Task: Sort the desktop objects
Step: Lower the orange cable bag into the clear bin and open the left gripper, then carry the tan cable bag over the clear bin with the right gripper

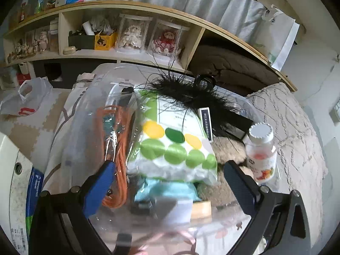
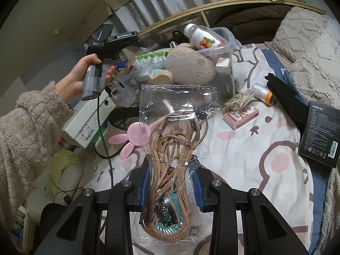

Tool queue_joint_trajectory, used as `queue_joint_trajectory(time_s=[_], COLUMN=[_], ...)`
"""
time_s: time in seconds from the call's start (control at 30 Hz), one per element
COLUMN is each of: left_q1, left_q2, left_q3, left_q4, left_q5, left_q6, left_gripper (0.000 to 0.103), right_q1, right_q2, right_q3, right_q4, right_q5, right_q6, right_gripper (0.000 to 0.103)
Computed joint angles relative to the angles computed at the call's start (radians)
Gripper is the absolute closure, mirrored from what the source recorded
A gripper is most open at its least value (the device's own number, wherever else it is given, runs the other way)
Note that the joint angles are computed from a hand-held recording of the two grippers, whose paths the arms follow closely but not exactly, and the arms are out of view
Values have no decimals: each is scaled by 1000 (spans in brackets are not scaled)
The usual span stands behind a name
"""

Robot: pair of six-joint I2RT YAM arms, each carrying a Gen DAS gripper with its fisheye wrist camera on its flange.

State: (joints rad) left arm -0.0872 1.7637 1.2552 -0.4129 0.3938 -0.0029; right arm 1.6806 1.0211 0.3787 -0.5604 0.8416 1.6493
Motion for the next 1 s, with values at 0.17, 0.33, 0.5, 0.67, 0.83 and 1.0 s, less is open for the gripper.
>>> queue_joint_trajectory(time_s=[0.17, 0.33, 0.5, 0.67, 0.83, 1.0], left_q1=[-4, -19, 47, 140, 122, 10], left_q2=[92, 91, 7, -64, -55, -17], left_q3=[57, 55, 1, -10, 42, 58], left_q4=[7, -43, -46, -79, -199, -206], left_q5=[-37, -92, -63, 144, 282, 39], left_q6=[-41, 55, 72, 75, 131, 132], left_gripper=[1, 0, 0, 1, 0, 0], right_q1=[-44, -59, -40, -33, -39, -44], right_q2=[-34, -42, -30, -18, -6, -5], right_q3=[-51, -67, -50, -42, -35, -44], right_q4=[54, 88, 75, 79, 94, 102], right_q5=[-36, -50, -35, -30, -37, -50], right_q6=[-34, -58, -45, -34, -53, -50], right_gripper=[68, 68, 68, 68, 68, 68])
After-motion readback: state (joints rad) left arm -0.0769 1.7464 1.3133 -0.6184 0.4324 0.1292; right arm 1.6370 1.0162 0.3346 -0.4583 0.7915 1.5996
